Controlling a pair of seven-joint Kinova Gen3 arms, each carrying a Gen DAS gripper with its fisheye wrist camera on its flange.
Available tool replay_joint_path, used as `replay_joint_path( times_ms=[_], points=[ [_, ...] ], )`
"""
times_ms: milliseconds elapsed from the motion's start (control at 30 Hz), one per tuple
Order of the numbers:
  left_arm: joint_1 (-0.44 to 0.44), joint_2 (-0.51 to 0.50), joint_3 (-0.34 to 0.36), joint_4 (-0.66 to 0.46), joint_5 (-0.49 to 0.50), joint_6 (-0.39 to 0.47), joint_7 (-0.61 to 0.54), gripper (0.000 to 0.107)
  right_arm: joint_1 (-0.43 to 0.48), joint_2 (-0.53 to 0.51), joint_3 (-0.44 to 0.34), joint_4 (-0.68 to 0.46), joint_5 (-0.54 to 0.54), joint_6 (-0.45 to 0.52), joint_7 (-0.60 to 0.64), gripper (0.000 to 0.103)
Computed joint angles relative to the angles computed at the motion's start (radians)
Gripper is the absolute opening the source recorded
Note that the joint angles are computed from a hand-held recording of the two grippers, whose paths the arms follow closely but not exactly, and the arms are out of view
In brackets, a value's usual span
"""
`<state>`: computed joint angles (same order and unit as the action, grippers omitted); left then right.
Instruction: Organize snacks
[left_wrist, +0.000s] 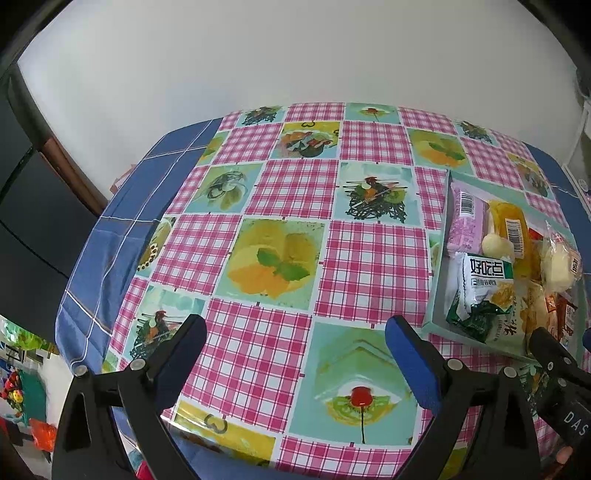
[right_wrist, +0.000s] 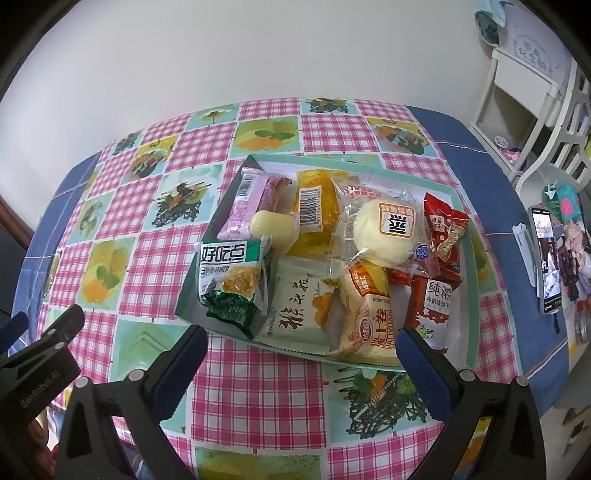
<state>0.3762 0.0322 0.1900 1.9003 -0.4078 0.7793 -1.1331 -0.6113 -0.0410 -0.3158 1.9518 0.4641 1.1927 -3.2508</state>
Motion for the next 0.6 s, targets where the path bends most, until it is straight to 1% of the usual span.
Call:
replay_joint_path(
  times_ms=[600],
  points=[
    [0.001,0.014,-0.006,-0.017,0.008,0.020,0.004,0.097,-0.001,0.012,0.008,-0.009,-0.009,0.000,0.023,0.103]
  ],
)
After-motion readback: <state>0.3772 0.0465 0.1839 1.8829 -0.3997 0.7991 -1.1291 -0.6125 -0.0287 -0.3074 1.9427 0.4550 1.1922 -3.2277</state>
